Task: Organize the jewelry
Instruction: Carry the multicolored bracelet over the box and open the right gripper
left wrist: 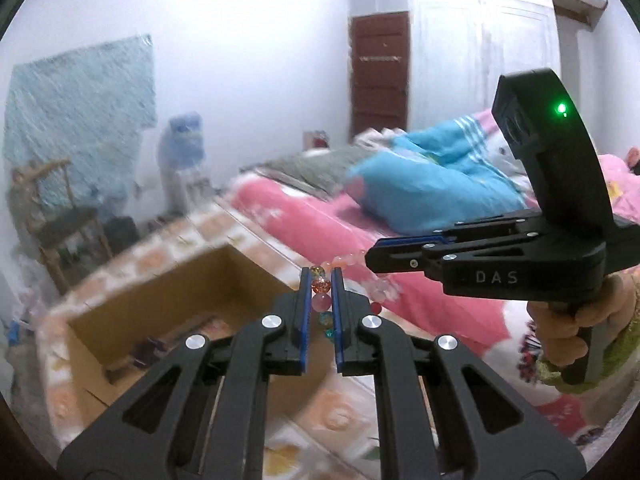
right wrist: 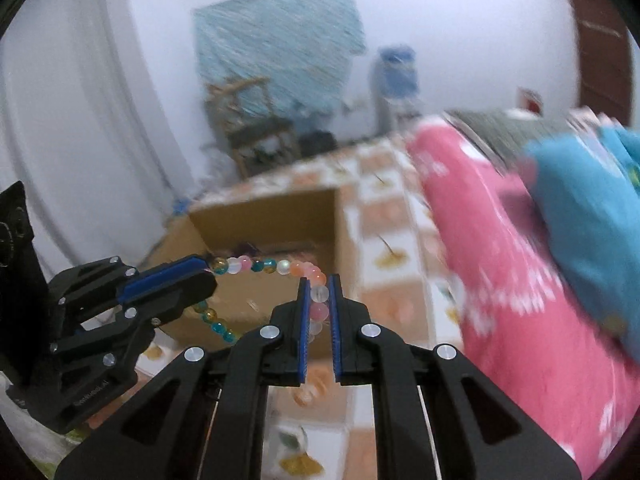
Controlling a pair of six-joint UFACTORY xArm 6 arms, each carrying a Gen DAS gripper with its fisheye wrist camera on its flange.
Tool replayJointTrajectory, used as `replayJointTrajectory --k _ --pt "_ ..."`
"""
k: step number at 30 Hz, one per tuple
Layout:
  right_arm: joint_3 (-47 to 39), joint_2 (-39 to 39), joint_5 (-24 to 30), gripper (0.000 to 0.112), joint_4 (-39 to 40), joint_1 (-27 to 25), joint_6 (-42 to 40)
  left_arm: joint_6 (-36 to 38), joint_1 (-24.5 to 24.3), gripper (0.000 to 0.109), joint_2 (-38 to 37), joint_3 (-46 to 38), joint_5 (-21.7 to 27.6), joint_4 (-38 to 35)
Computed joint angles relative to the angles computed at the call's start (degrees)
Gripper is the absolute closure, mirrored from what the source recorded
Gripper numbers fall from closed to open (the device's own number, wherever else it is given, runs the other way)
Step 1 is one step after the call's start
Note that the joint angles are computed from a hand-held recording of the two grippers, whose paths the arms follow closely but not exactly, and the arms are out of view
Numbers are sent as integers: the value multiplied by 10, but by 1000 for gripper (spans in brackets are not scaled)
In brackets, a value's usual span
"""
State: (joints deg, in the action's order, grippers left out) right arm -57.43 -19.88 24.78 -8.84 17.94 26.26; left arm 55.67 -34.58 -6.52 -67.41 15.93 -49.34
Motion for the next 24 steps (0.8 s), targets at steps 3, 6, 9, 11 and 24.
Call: replayJointTrajectory --k 3,6,9,11,24 --pt "-62 67 -13 103 63 -3 -90 -49 21 100 27 -34 3 39" --pt "-136 142 23 103 187 -10 -213 -119 56 100 78 -90 57 82" --pt "-210 214 96 103 259 -25 -283 -196 90 100 150 -159 131 121" --pt "-254 258 151 103 267 -32 -297 -231 105 100 187 -196 179 134" --pt "-366 350 275 97 142 -22 -260 -295 125 87 258 -249 275 200"
